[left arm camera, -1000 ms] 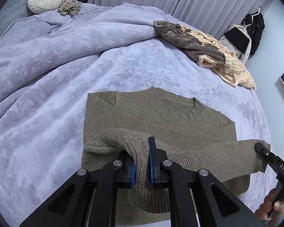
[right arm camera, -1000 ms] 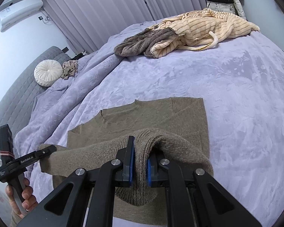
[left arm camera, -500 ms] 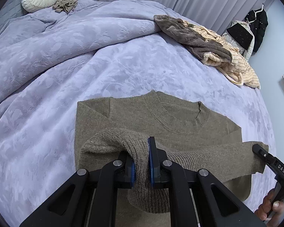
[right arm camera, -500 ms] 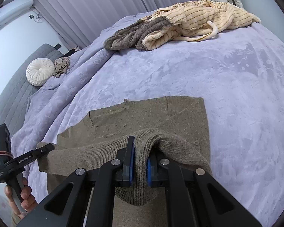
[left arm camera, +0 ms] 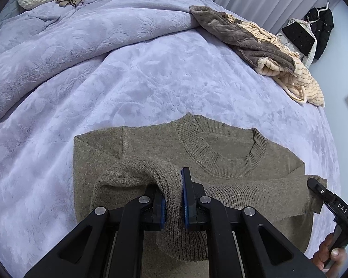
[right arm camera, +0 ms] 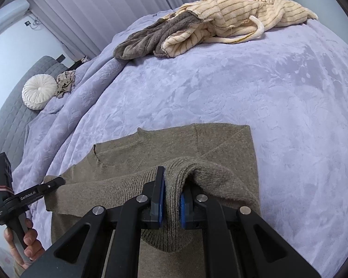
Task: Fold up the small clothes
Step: 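Lift the hem with both tools and fold it over toward the collar, then lay the hem down by the collar and open both tools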
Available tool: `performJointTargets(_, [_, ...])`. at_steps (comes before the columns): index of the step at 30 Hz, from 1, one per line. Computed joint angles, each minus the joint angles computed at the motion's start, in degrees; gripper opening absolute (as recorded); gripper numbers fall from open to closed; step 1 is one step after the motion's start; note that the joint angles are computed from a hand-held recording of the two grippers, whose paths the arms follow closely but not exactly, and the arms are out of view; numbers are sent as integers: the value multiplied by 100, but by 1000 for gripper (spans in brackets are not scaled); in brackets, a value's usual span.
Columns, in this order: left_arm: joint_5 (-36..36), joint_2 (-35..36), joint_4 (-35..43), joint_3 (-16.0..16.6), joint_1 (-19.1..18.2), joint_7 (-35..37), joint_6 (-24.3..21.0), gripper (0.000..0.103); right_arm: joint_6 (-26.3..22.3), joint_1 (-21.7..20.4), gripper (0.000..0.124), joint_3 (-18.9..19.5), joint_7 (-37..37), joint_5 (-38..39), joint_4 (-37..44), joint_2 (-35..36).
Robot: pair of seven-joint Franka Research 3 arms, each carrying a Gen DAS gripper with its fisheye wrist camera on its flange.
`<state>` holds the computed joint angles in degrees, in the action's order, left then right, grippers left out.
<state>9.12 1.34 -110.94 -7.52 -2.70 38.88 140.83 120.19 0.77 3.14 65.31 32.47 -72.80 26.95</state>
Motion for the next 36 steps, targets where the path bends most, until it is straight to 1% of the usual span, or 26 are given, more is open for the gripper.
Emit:
performJointTargets(8, [-519, 556, 341, 17, 120, 489, -69, 13, -41, 85, 11, -47, 502, -288, 414, 470])
performJointTargets(12, [-776, 611, 336, -12, 180, 732, -48, 15, -105, 70, 12, -4, 533, -370, 501, 575])
performJointTargets(13, [-969, 582, 282, -27, 217, 850, 28, 23, -150, 40, 16, 27, 483, -338, 532, 593])
performJointTargets(14, [-1371, 531, 183, -62, 290, 1107, 181, 31, -179, 16, 16, 50, 449, -301, 554, 601])
performJointTargets(16, [-2027, 354, -84, -95, 369, 1477, 535, 75, -350, -75, 23, 115, 404, -154, 670, 648])
performJointTargets(17, [-2106, 246, -210, -74, 360, 1454, 672, 83, -424, -135, 36, 152, 364, -45, 690, 639])
performJointTargets(18, [-1881, 121, -316, -27, 322, 1202, 723, 92, -409, -167, 56, 166, 303, 33, 611, 568])
performJointTargets(19, [-1647, 10, -403, 11, 296, 994, 746, 93, -317, -179, 69, 163, 226, 90, 466, 452])
performJointTargets(20, [-1641, -112, -511, 36, 291, 1024, 788, 93, -157, -186, 70, 153, 105, 145, 254, 291])
performJointTargets(23, [-1721, -552, -1025, 103, 252, 1008, 1086, 93, 37, -200, 70, 95, -184, 217, -154, -50])
performJointTargets(25, [-1808, -799, -1331, 145, 164, 1190, 1285, 93, 177, -170, 70, 45, -472, 172, -442, -267])
performJointTargets(28, [-1715, -1025, -1602, 140, -36, 1579, 1336, 93, 470, -35, 70, -38, -1008, -100, -902, -578])
performJointTargets(30, [-1622, -1049, -1657, 114, -177, 1852, 1344, 93, 562, 11, 70, -37, -1490, -173, -1184, -767])
performJointTargets(32, [-1668, -983, -1634, 123, -334, 2277, 1357, 93, 721, 100, 70, -31, -2049, -291, -1487, -951])
performJointTargets(34, [-1414, -720, -1347, 56, -344, 2347, 1192, 93, 865, 234, 70, -36, -2420, -465, -1606, -989])
performJointTargets(36, [-1202, -339, -899, 18, -302, 2295, 1003, 93, 943, 374, 70, -38, -2593, -650, -1501, -857])
